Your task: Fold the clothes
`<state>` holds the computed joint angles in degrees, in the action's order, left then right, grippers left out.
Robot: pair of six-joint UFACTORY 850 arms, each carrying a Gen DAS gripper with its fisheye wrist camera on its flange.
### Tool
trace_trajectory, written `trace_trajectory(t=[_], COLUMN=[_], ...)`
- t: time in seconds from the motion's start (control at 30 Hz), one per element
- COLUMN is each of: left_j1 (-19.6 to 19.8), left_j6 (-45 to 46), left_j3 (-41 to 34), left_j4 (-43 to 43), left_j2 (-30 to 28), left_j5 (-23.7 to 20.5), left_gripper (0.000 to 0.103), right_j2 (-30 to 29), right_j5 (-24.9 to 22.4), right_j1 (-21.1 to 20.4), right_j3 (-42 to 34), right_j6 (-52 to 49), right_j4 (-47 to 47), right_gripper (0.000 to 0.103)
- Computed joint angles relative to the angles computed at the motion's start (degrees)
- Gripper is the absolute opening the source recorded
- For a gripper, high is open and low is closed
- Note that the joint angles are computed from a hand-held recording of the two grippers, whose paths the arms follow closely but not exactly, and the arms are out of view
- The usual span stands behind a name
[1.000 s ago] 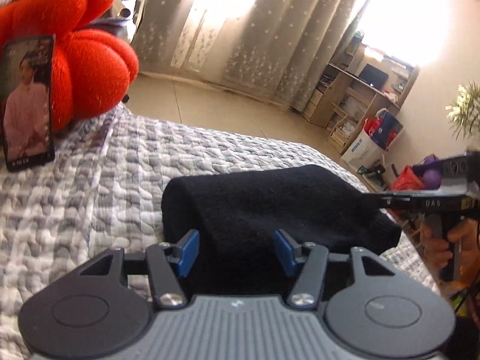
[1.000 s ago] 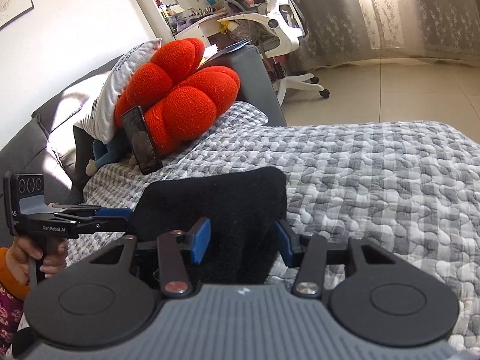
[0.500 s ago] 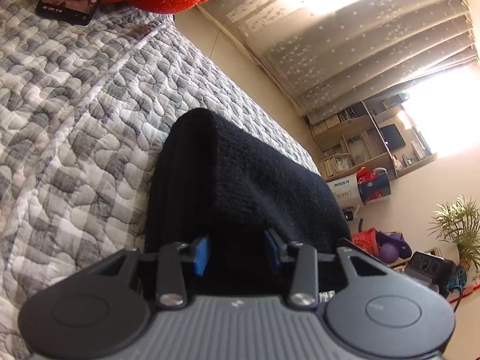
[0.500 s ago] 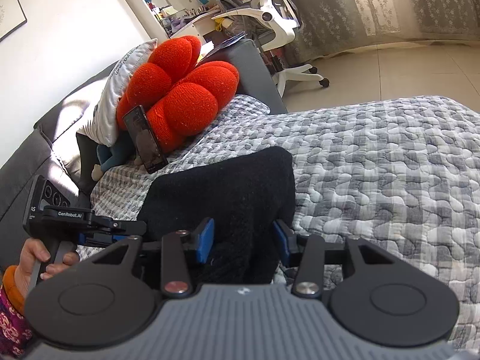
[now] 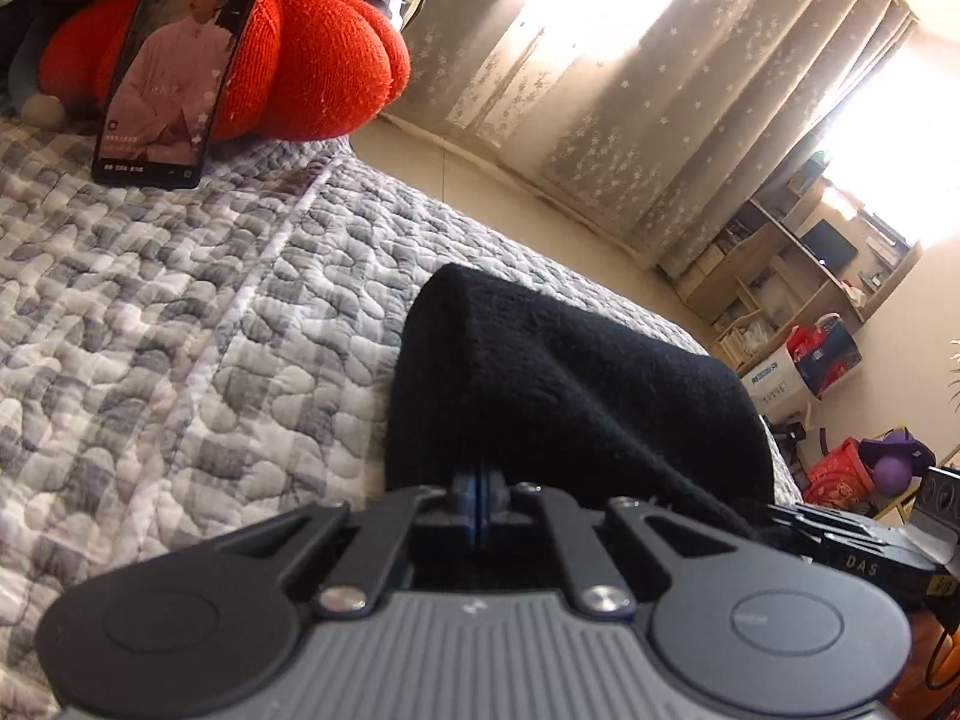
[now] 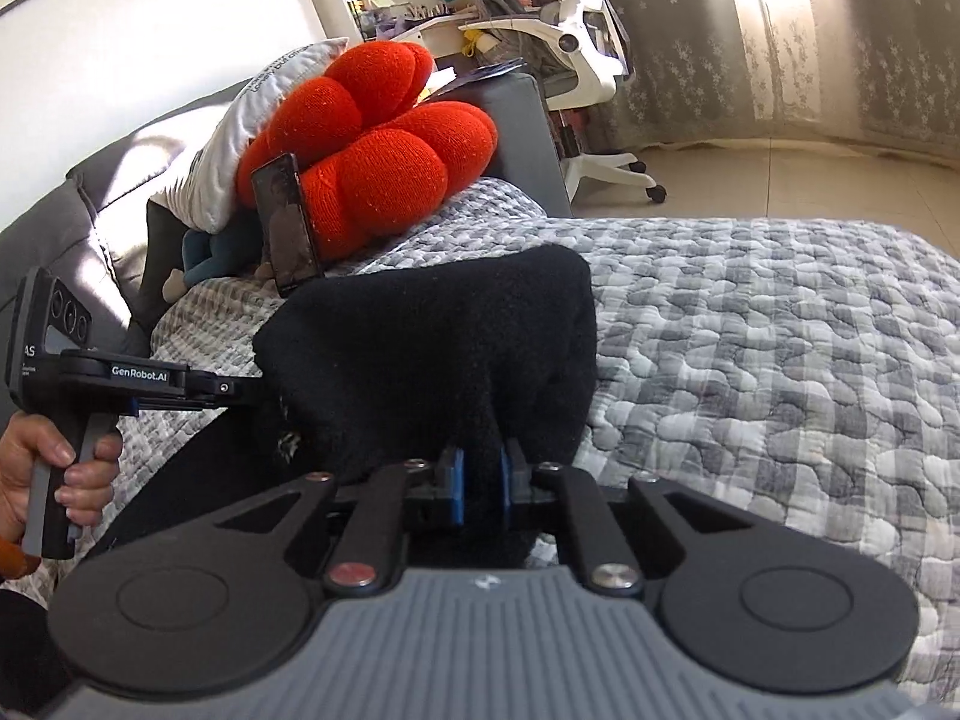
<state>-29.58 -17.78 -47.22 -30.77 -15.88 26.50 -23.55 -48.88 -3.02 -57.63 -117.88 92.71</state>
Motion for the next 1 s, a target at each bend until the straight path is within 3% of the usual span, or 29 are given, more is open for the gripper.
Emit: trace_trajectory(t=[0.03,0.07,0.13,0.17,0.27,0.33,0.4,0.57,0.7,0.87,1.0], left_j1=[-0.2,-0.7,-2.3,-3.2,-5.3,-5.8,-5.4,-4.0,-2.8,-1.0,-1.4], left_j6=[2.3,6.3,17.1,22.0,34.1,38.3,39.5,45.1,51.4,41.1,40.4], left_j3=[0.3,0.5,0.9,0.9,-0.1,-1.9,-3.9,-10.0,-13.0,-9.7,-7.5], left_j4=[-1.4,-4.5,-13.6,-17.6,-25.4,-25.6,-22.6,-15.7,-15.2,-3.8,-2.6], left_j2=[0.6,1.2,2.3,2.6,2.2,1.0,-0.6,-5.9,-9.3,-8.1,-6.9], left_j5=[0.4,1.2,4.3,6.5,13.8,16.4,16.3,11.3,6.3,5.2,7.3], left_gripper=[0.005,0.007,0.021,0.037,0.043,0.045,0.045,0.045,0.045,0.045,0.045], right_j2=[0.5,1.0,2.2,2.7,4.2,4.6,4.2,0.9,-2.1,-4.8,-4.4], right_j5=[-0.4,-0.8,-1.3,-1.5,-2.4,-1.5,-1.2,0.1,4.1,2.1,1.0], right_j1=[-0.2,-0.4,-0.5,-0.4,0.0,1.9,4.0,7.7,8.8,6.7,6.0], right_j3=[0.3,0.7,1.9,2.6,4.5,5.3,5.2,2.4,-0.1,-1.0,-0.5], right_j6=[-1.2,-2.5,-7.2,-10.1,-19.0,-27.9,-34.8,-40.6,-45.0,-49.3,-48.6], right_j4=[0.7,1.4,5.5,8.1,16.0,23.6,29.1,31.1,32.1,29.5,28.7], right_gripper=[0.014,0.024,0.029,0.029,0.029,0.029,0.029,0.029,0.028,0.026,0.026])
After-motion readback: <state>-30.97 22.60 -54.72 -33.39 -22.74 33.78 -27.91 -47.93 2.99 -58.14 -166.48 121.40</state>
